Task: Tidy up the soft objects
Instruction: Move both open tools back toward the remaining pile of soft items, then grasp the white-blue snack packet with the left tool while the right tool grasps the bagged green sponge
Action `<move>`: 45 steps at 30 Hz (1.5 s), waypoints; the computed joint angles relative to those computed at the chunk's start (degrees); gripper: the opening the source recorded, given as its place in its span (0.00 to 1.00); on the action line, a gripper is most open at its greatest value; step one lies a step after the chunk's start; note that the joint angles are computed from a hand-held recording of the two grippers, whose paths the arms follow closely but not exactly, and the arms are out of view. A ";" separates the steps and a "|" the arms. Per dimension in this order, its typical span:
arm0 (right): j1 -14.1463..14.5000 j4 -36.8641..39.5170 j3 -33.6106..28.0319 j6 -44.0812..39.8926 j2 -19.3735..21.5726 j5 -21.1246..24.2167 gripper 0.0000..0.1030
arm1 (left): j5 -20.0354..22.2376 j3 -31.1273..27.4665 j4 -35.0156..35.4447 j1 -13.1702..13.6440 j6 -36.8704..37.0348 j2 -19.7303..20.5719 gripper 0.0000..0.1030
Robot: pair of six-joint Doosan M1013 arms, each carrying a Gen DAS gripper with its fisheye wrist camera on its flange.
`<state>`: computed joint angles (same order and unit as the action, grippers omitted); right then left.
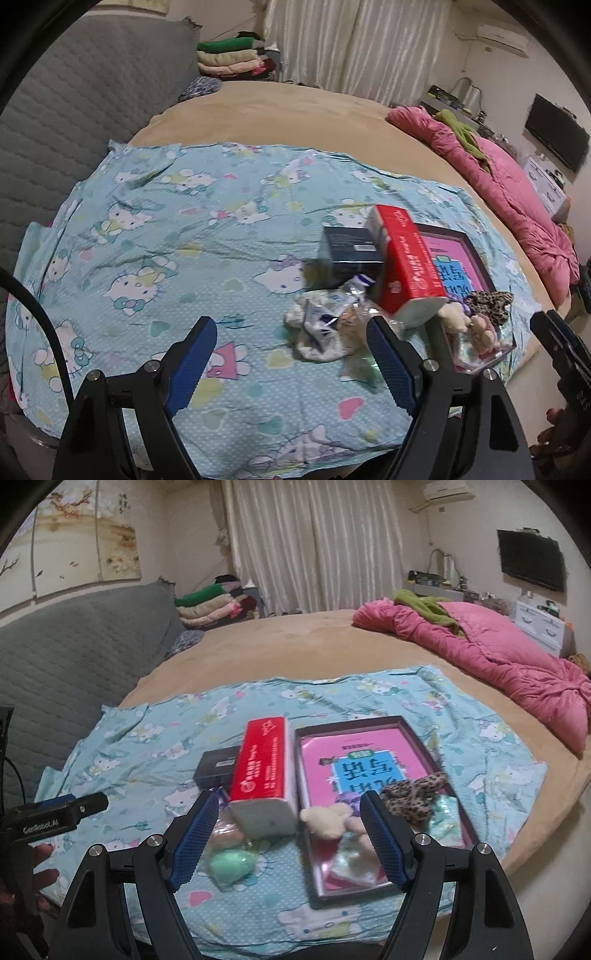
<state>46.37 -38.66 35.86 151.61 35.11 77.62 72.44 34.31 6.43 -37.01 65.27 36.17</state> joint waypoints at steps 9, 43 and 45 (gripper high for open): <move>-0.50 6.53 0.00 -2.51 1.39 -2.84 0.78 | -1.26 3.12 -1.10 0.92 0.11 -0.48 0.80; -3.36 21.22 2.30 -8.56 5.42 -6.36 0.78 | -1.45 -2.71 -4.99 0.25 13.63 7.69 0.80; -3.46 21.51 2.12 -8.85 5.67 -6.46 0.78 | -1.30 -3.58 -4.64 0.05 15.19 8.20 0.80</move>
